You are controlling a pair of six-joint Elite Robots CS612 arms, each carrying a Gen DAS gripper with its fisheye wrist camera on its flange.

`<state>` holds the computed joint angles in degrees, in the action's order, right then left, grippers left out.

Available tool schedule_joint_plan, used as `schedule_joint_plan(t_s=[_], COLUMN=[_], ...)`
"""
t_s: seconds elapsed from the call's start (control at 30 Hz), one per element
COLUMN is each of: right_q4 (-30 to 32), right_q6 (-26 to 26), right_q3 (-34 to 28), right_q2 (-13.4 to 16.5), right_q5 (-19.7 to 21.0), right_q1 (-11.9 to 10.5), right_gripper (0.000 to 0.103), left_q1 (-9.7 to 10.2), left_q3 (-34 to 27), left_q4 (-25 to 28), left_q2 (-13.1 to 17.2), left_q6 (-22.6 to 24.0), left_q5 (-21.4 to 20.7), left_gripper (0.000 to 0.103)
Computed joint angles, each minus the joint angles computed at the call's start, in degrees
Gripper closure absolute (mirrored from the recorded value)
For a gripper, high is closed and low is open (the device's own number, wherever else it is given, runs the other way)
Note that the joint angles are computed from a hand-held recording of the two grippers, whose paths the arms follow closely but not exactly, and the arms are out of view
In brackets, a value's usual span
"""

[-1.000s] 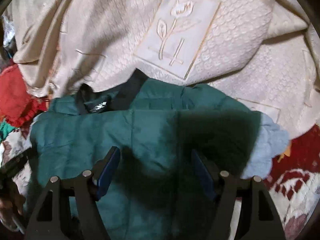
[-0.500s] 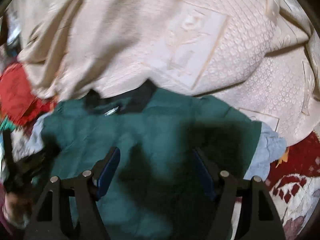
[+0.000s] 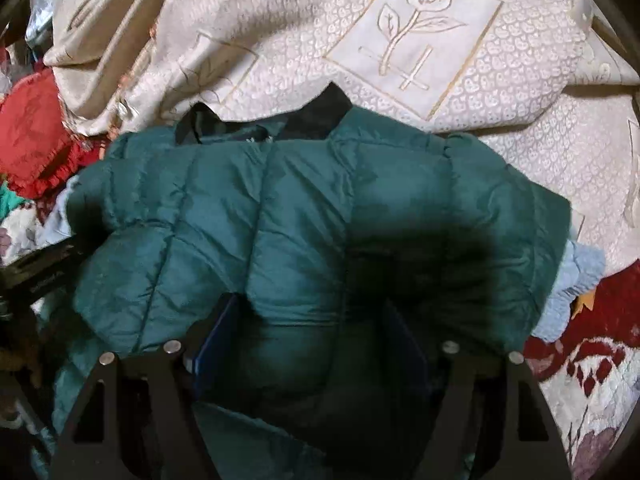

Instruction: Fold large clothes

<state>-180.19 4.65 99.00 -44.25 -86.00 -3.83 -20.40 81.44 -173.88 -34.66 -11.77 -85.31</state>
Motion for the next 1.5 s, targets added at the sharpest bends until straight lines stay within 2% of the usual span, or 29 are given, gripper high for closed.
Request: schedule_joint_plan(t_s=[0.13, 0.23, 0.37, 0.47, 0.57, 0.67, 0.77, 0.9, 1.07, 1.17, 1.5], right_q4=[-3.4, -3.0, -2.6, -3.0, -2.8, -3.0, -6.2, -10.8, -2.4, -1.1, -6.4], right_q6=[0.6, 0.0, -0.6, -1.0, 0.3, 0.7, 1.9, 3.6, 5.1, 4.2, 4.1], right_q3=[3.4, 4.8, 4.6, 3.4, 3.1, 4.2, 6.0, 6.5, 1.7, 0.5, 8.6], right_q2=[-2.1, -2.7, -1.5, -0.2, 0.1, -0.9, -2.1, -2.2, 0.1, 0.8, -4.0], right_q5=[1.0, 0.2, -1.3, -3.3, -2.7, -1.7, -0.7, -1.4, -2.0, -3.9, -3.0], right_q1=[-0.7, -1.2, -1.6, -1.1, -1.3, -1.7, -1.9, -2.4, -2.8, -2.2, -2.4], right_gripper=[0.025, 0.025, 0.025, 0.025, 0.025, 0.025, 0.025, 0.025, 0.025, 0.024, 0.024], left_q1=[-0.05, -0.15, -0.32, -0.40, -0.33, -0.38, -0.40, -0.48, -0.55, -0.52, -0.53], left_q3=[0.1, 0.3, 0.6, 0.8, 0.8, 0.9, 0.8, 0.9, 0.8, 0.7, 0.9], left_q4=[-0.2, -0.5, -0.8, -0.8, -1.0, -1.1, -1.2, -1.4, -1.5, -1.5, -1.9], left_q2=[-0.1, -0.1, -0.2, -0.3, -0.3, -0.3, -0.2, -0.2, -0.1, 0.0, -0.1], left_q6=[0.1, 0.2, 0.5, 0.4, 0.4, 0.4, 0.6, 0.7, 0.9, 0.7, 0.6], left_q5=[0.3, 0.6, 1.2, 1.5, 1.3, 1.4, 1.7, 2.0, 2.2, 2.0, 2.4], left_gripper=[0.078, 0.078, 0.078, 0.078, 0.078, 0.078, 0.078, 0.077, 0.075, 0.075, 0.073])
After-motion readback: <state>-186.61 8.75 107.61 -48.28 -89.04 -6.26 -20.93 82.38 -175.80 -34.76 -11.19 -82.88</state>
